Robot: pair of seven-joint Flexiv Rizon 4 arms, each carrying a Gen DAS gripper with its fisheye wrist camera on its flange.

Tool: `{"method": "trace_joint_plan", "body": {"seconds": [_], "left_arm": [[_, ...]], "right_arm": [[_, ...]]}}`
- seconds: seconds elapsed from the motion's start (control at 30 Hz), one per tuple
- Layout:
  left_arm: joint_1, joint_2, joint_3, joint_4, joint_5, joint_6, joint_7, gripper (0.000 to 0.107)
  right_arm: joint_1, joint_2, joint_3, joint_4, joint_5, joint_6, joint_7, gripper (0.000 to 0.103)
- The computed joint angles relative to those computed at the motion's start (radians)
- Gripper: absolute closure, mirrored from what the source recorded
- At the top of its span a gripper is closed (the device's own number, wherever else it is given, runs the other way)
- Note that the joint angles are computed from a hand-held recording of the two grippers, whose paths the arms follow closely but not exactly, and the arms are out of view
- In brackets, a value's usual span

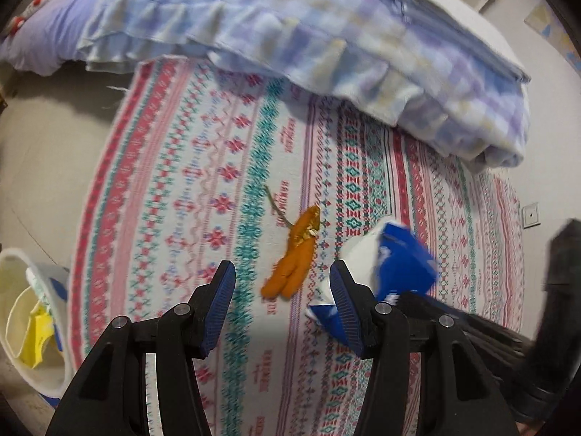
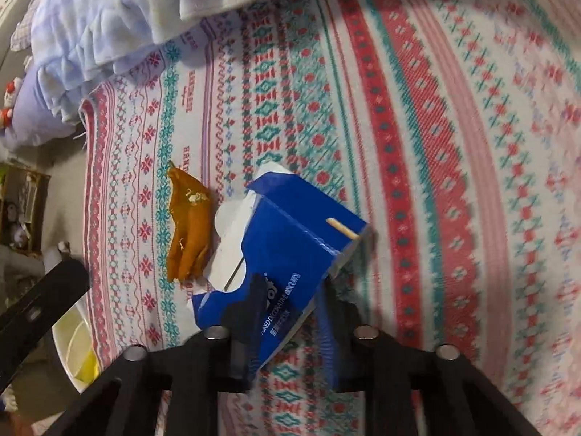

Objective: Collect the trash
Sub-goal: 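Grasp the orange wrapper with the left tool while the right tool grasps the blue tissue box, then carry the orange wrapper and tissue box to the bin and open both tools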

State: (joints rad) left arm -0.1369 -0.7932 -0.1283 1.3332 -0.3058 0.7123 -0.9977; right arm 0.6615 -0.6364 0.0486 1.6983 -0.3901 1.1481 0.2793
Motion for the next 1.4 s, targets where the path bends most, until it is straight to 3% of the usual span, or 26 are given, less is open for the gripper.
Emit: {"method": "trace_joint_plan", "body": {"seconds": [0.17,0.23,0.3,0.47,0.8,1.07,1.1,1.2,1.27,1.4], "left_arm": [[-0.033,-0.029,0.018,-0.016,0.035,0.003,-0.038,0.05],[-0.044,-0.032,0.024,-0.009,0.055,0.031,-0.04,0.055],[-0.05,-0.038,0.028,-0.012,0.078,0.038,-0.028,0.092],[-0.02,-0.015,-0.005,0.022,0.042,0.062,0.007,0.096],[0.056,0.084,-0.021,0.103,-0.055,0.015,0.076,0.096],[0.091,0.159,0.004,0.165,-0.091,-0.026,0.086,0.096],[0.095,0.165,0.006,0.169,-0.094,-0.03,0.087,0.096],[0.108,0.186,0.011,0.186,-0.106,-0.04,0.091,0.096],[0.118,0.205,0.011,0.205,-0.118,-0.04,0.101,0.096],[0.137,0.228,0.014,0.217,-0.136,-0.069,0.126,0.096]], "right_arm": [[0.015,0.076,-0.027,0.086,-0.06,0.009,0.012,0.091],[0.02,0.1,-0.041,0.116,-0.093,0.021,0.041,0.093],[0.023,0.123,-0.052,0.141,-0.131,0.029,0.063,0.094],[0.007,0.159,-0.035,0.162,-0.19,0.001,0.08,0.097],[-0.008,0.203,-0.025,0.174,-0.321,-0.02,0.121,0.098],[-0.028,0.208,0.004,0.173,-0.312,-0.043,0.128,0.096],[-0.035,0.212,0.004,0.191,-0.305,-0.025,0.15,0.087],[-0.058,0.228,0.017,0.252,-0.239,-0.004,0.214,0.033],[-0.063,0.229,0.033,0.263,-0.193,-0.055,0.237,0.03],[-0.078,0.193,0.05,0.252,-0.132,-0.051,0.23,0.03]]}}
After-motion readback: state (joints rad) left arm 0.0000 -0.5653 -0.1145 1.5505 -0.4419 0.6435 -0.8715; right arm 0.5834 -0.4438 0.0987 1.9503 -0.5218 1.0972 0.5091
